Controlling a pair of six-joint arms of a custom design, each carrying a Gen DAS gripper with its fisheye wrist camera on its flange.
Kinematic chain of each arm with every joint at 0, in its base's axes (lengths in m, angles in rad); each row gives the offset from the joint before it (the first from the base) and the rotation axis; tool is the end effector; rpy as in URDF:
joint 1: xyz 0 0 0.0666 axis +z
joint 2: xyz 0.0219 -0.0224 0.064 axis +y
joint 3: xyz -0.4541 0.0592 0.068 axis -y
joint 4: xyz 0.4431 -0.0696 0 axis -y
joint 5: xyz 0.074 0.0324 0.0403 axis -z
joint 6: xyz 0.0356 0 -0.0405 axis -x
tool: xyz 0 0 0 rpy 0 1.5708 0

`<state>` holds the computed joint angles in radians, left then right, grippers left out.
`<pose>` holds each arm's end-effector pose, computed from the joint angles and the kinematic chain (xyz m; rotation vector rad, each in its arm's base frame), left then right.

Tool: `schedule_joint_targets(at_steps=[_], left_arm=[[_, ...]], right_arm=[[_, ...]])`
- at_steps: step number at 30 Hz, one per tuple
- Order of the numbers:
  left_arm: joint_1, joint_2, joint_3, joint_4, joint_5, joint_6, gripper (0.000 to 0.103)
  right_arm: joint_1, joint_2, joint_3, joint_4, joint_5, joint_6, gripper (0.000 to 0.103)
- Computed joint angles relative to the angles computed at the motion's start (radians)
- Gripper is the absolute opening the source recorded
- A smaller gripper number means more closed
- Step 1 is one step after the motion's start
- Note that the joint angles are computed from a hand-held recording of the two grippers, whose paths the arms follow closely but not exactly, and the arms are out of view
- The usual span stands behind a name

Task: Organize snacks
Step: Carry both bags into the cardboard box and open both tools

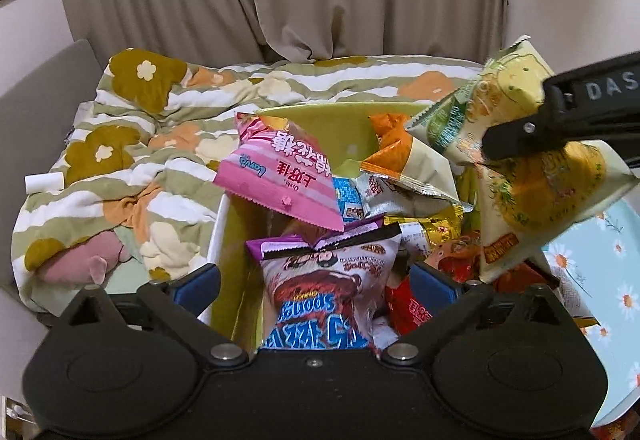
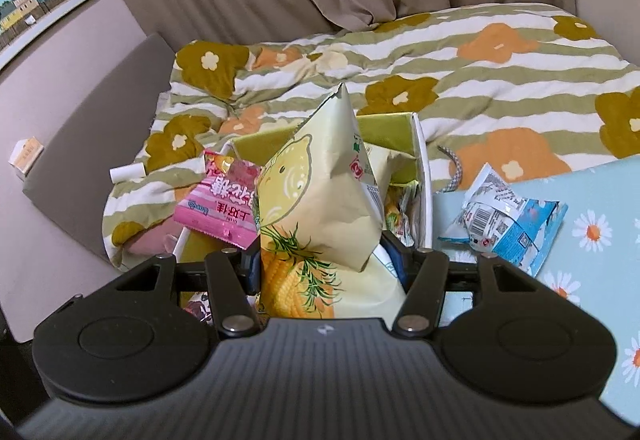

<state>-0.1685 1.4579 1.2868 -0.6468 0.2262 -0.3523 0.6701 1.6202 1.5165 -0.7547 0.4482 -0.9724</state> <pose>0.5399 -0.1004 0.4346 0.7121 2.2598 -0.1819 0.4974 0.3740 0.4545 0.5459 2.2726 0.2726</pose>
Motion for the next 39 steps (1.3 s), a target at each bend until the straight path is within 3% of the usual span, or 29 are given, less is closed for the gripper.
schedule_joint_targets(at_steps=[12, 13, 15, 19, 28, 34, 39], left_arm=[[0.018, -0.043, 0.005, 0.030, -0.050, 0.075, 0.102], [0.018, -0.044, 0.004, 0.032, -0.054, 0.081, 0.103], [0.018, -0.047, 0.001, 0.033, -0.060, 0.089, 0.103], [0.016, -0.055, -0.011, 0.026, -0.073, 0.097, 0.103], [0.015, -0.073, -0.015, 0.015, -0.064, 0.119, 0.103], [0.015, -0.085, -0.003, 0.007, -0.034, 0.104, 0.103], [0.012, -0.086, 0.011, -0.012, 0.016, 0.084, 0.103]], right_arm=[[-0.029, 0.039, 0.051, 0.062, -0.040, 0.115, 0.075], [-0.030, 0.044, 0.053, 0.070, -0.039, 0.123, 0.078], [-0.032, 0.050, 0.048, 0.086, -0.037, 0.126, 0.103], [-0.031, 0.030, 0.004, 0.131, -0.045, 0.121, 0.103], [-0.015, -0.020, -0.041, 0.118, -0.016, 0.158, 0.103], [0.000, -0.064, -0.058, 0.081, 0.060, 0.138, 0.103], [0.012, -0.102, -0.057, -0.027, 0.102, 0.054, 0.103]])
